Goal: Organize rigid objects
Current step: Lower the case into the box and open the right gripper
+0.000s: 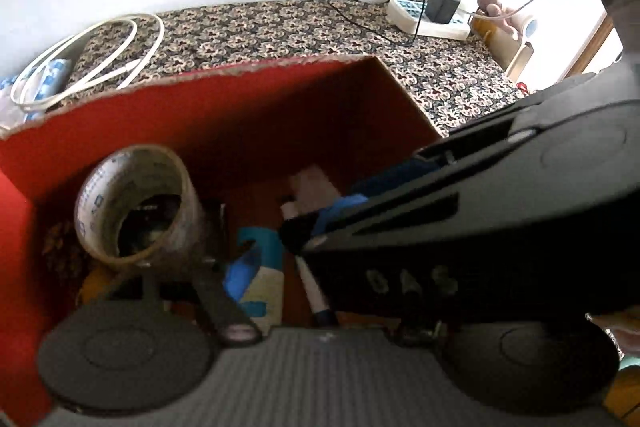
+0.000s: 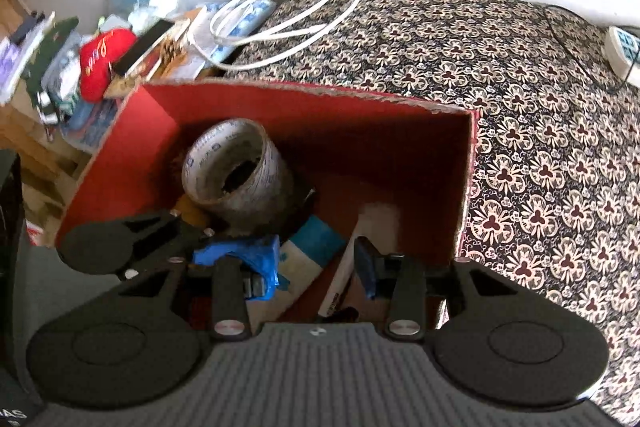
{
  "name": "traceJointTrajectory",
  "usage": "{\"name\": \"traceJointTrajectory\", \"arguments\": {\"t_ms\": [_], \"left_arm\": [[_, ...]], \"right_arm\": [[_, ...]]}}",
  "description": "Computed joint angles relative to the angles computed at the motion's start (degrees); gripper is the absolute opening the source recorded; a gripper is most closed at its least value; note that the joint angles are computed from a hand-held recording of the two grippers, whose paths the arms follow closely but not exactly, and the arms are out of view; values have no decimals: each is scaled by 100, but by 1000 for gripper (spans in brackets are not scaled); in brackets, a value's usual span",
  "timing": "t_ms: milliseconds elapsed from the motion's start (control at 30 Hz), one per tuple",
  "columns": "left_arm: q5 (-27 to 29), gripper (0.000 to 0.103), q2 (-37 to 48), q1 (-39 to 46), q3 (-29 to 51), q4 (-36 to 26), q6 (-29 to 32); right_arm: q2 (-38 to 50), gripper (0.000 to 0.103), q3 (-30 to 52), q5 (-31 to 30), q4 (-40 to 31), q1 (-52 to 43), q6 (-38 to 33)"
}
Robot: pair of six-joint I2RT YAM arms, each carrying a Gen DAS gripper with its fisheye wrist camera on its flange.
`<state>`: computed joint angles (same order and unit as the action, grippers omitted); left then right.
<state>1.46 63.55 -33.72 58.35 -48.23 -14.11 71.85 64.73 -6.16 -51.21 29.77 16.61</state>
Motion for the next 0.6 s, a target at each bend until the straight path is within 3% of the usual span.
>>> {"name": "traceJointTrajectory", "arguments": {"t_ms": [200,600], "left_arm": [[-337,65,-48,-85,29,-63,-62],[-993,65,-246,60,29,-315,91]], "right_arm": [[-249,25,-226,96,200,113,443],[-451,27,-443,906,481,640,1192]]}}
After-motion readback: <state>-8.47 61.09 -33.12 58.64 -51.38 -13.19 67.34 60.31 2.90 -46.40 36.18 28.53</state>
